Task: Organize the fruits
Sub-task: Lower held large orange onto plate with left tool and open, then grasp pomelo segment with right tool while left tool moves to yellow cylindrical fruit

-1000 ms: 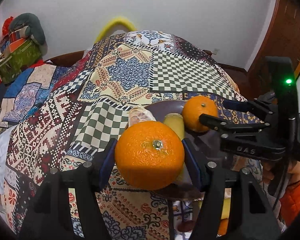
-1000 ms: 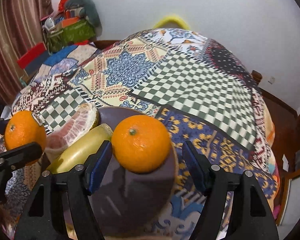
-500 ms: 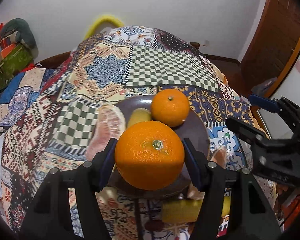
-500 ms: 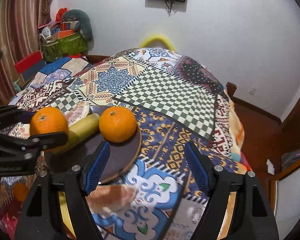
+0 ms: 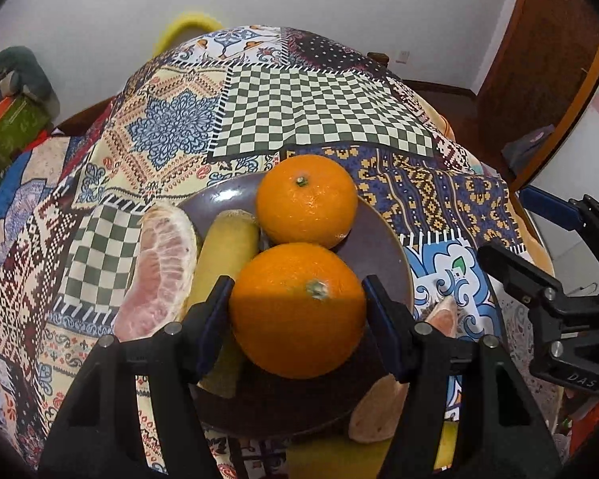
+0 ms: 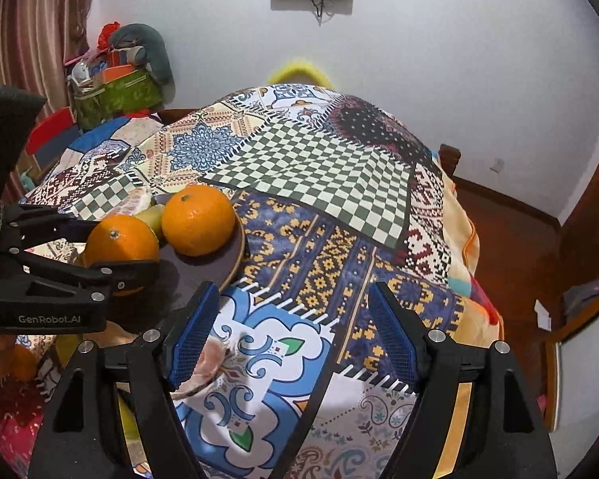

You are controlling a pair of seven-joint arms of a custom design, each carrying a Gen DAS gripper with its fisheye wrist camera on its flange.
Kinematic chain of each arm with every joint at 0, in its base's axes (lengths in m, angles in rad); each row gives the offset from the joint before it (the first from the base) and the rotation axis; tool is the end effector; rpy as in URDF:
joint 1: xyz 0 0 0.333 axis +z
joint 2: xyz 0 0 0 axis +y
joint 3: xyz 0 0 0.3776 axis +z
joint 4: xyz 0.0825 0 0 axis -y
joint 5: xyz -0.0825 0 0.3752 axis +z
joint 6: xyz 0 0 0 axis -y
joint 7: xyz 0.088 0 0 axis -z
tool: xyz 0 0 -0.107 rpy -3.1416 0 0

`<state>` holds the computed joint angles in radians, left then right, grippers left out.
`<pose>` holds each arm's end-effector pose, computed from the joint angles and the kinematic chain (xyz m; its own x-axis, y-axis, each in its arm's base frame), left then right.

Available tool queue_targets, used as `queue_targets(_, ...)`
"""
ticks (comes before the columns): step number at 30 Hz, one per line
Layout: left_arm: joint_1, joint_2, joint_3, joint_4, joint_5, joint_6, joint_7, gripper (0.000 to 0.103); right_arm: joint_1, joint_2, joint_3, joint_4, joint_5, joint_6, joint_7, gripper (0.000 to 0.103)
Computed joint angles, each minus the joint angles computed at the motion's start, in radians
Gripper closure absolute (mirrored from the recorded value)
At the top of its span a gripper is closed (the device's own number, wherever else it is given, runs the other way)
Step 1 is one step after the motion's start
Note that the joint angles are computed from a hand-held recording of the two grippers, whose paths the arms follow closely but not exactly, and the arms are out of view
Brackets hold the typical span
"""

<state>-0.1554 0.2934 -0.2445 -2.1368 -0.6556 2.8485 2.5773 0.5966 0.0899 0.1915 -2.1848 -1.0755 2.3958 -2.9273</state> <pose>0.5784 -0.1993 0.3737 -0.7164 -0.6965 0.0401 -0.6123 0.6001 -0.5147 0.4002 0.3894 0.4301 -0.2220 -0.9749 0.0160 -0.7151 0.1516 -0.6824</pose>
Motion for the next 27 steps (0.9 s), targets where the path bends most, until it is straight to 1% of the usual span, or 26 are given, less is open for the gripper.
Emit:
queue_targets(2,0.019,-0.003,-0.028,-0.002,-0.048,0.020,0.050,0.039,-0.001,-0.001,-0.001,-0.008,-0.004,0.012,0.014,0.029)
queue_targets(3,0.021,-0.005,-0.032,-0.002,-0.061,0.024,0.062,0.039,-0.001,0.000,-0.001,-0.010,-0.005,0.016,0.019,0.029)
queue_targets(5,0.014,-0.007,-0.022,0.003,-0.059,0.022,0.055,0.039,-0.002,0.000,-0.001,-0.013,-0.003,0.023,0.023,0.029)
queue_targets(7,0.022,-0.015,-0.022,0.002,-0.074,0.015,0.065,0.039,0.000,0.001,0.000,-0.012,0.001,0.024,0.020,0.029)
queue_targets(13,0.051,-0.061,-0.015,-0.031,-0.134,-0.006,0.129,0.039,0.012,-0.004,0.010,-0.006,0.012,0.015,0.016,0.029)
queue_targets(17,0.060,-0.099,0.000,-0.081,-0.160,0.003,0.185,0.039,0.026,0.002,0.018,0.002,0.028,0.003,0.013,0.029)
queue_targets(20,0.060,-0.116,0.017,-0.114,-0.155,0.000,0.203,0.039,0.038,0.007,0.024,0.006,0.045,0.000,0.013,0.029)
queue_targets(22,0.053,-0.123,0.026,-0.141,-0.137,0.019,0.207,0.039,0.047,0.013,0.028,0.006,0.056,-0.002,0.017,0.027)
queue_targets(24,0.045,-0.121,0.035,-0.155,-0.113,0.028,0.191,0.039,0.055,0.019,0.030,0.004,0.068,-0.006,0.021,0.025)
queue_targets(27,0.044,-0.111,0.040,-0.154,-0.089,0.011,0.164,0.039,0.060,0.032,0.030,-0.004,0.103,0.001,0.009,0.025)
